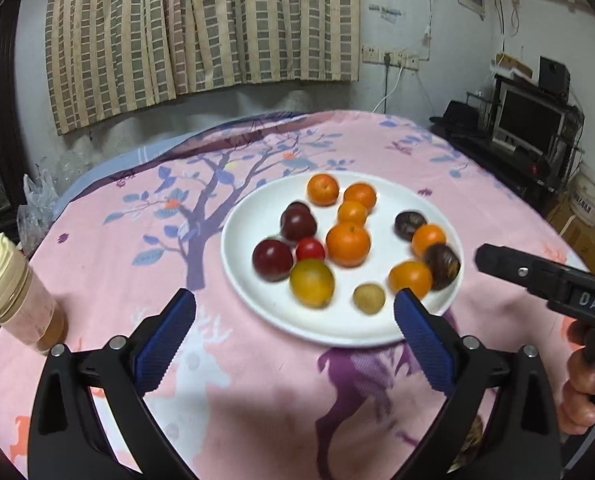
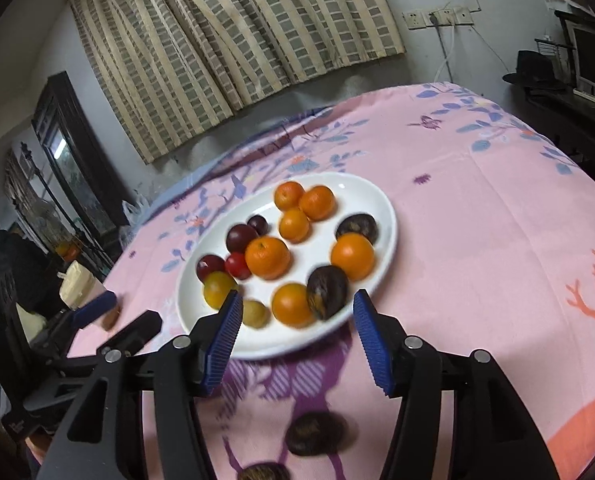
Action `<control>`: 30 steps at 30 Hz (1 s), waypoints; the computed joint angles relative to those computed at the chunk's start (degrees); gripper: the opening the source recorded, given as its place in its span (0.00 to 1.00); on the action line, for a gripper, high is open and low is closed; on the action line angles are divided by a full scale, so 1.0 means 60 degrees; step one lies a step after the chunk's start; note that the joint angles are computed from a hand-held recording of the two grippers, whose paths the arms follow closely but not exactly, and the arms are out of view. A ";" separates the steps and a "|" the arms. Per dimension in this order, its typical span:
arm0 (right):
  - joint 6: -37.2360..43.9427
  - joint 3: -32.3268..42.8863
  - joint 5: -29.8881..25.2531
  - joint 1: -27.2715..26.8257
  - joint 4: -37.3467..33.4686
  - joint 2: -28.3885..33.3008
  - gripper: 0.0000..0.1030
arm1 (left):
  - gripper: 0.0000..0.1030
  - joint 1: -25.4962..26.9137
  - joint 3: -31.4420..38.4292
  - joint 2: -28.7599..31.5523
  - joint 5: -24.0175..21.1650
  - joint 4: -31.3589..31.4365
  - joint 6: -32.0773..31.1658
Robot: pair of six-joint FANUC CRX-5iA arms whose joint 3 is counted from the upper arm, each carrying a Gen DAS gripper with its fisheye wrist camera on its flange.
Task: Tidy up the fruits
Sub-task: 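Grasp another dark brown fruit with right tool and set it on plate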
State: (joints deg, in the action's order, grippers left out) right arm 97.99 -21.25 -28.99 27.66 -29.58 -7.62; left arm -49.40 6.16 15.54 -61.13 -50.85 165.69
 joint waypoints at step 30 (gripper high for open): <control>-0.2059 -0.1325 -0.0780 0.1506 0.3533 -0.0201 0.55 | 0.95 0.0199 -0.0284 -0.0021 0.0094 0.0601 0.0068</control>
